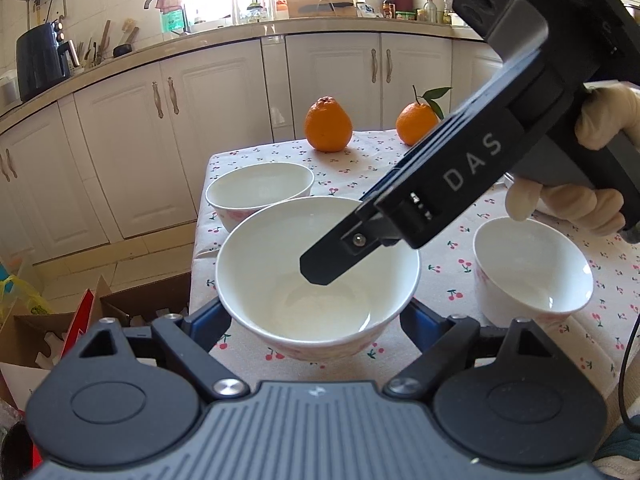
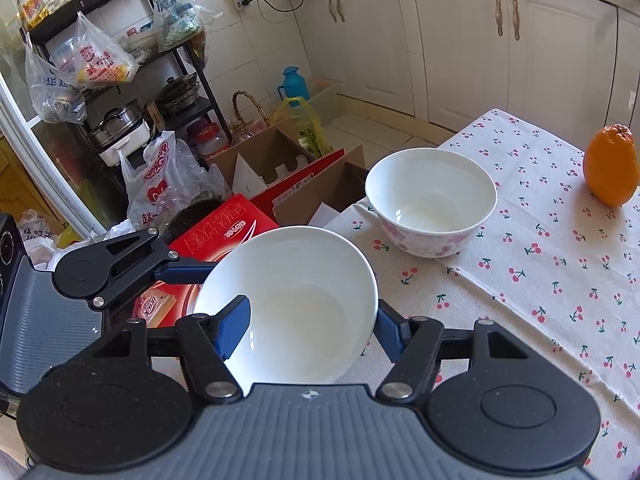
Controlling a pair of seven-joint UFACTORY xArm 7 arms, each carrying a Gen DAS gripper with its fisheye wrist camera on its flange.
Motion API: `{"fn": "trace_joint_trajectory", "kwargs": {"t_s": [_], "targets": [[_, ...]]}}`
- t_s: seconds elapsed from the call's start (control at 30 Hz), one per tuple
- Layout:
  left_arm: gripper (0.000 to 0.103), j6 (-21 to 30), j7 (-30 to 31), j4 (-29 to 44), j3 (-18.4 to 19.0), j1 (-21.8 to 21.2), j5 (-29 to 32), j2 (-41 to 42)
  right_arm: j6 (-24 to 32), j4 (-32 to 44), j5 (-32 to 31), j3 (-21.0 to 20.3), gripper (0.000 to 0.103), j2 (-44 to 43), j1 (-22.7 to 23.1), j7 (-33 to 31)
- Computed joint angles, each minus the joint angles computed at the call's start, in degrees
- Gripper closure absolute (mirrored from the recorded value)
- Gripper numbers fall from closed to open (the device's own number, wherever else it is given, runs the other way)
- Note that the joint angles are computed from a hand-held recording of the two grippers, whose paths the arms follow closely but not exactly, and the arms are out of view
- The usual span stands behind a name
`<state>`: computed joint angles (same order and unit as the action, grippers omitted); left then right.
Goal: Organize plates and bowls
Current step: 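Grasp the white bowl's rim again with the right tool and lift it, then carry the held bowl with the right tool and lower it onto another bowl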
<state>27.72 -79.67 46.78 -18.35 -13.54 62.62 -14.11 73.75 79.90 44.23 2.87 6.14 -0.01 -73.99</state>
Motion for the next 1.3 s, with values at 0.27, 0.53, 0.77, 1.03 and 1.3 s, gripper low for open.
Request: {"fn": "trace_joint_trajectory", "kwargs": {"t_s": [0.27,0.53,0.77,1.03,1.3], "targets": [[0.012,3.16,3.16,0.48,-1.81,-2.13,-4.61,-1.49,3.04,-3.62,0.88,-2.09,0.031,-4.24,-1.41,-3.44],[0.012,6.24,4.28,2.01,-3.84,-4.11,-7.81,-1.73,6.14,-6.29,1.20,-4.56,0.031,-7.51,-2.79,-6.19],[0.012,8.88,5.32,5.41,-4.83,-6.30,-8.30,0.33,8.88,-7.16,1.60,-6.98,0.031,-9.53,-4.60,-8.68],[0.012,9.23,5.01,10.59,-4.03,-9.34,-4.78,5.21,10.18,-6.41,2.30,-9.29,0.031,-10.04,-7.33,-10.51],[0.012,6.23,5.60,14.81,-0.61,-12.87,-1.79,10.55,9.59,-4.93,1.88,-10.24,0.031,-8.64,-10.15,-10.54]]}}
